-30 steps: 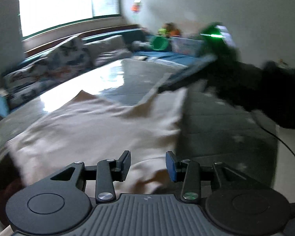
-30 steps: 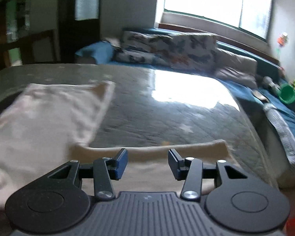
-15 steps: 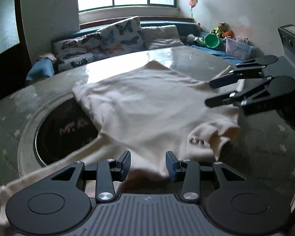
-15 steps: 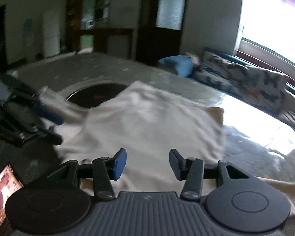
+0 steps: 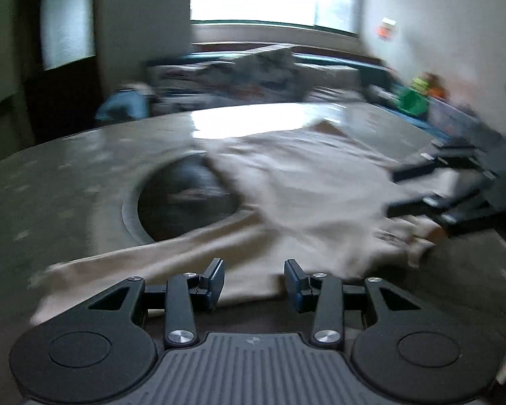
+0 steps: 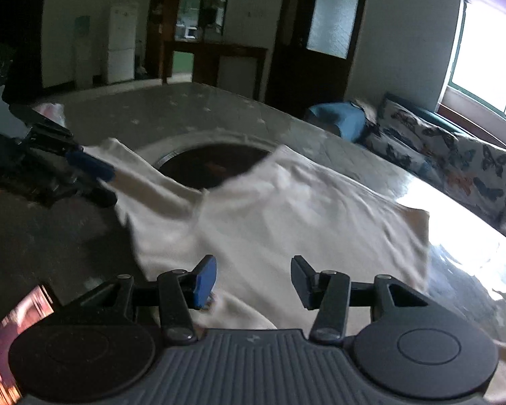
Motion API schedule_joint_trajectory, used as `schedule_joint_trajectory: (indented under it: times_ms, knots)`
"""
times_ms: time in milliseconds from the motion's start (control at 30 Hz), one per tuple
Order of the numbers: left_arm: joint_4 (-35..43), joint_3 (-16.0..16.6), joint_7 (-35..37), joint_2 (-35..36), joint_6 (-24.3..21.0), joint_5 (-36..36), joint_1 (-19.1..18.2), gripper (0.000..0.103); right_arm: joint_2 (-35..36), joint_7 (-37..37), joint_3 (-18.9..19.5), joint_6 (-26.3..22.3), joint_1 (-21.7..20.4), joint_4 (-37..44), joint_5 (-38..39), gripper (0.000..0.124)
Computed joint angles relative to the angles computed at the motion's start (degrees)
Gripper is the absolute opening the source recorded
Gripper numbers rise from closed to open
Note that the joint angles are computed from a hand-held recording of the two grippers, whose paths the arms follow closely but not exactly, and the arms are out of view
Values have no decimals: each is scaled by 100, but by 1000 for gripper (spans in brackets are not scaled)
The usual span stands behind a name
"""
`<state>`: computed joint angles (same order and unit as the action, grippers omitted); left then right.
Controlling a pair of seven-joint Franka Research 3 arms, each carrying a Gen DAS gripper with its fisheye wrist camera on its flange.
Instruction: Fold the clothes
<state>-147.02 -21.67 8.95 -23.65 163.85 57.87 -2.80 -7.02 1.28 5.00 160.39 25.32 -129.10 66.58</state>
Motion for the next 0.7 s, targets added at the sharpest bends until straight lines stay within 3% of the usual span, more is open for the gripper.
schedule_joint_trajectory:
  times_ms: [300,467,700]
  knots:
    - [-147,-176,-1111,-536,-2414,-702,-120,50,411,256,231,-67,91,214,-261,50]
    - [-258,170,-1361,-517,-2574,-1006,-337,50,431,293,279,-17,101,121,-395,50]
    - [-292,247,-1540,-508,-2613,-1070,-379,48,381,206,248,-58,106,160,-182,50]
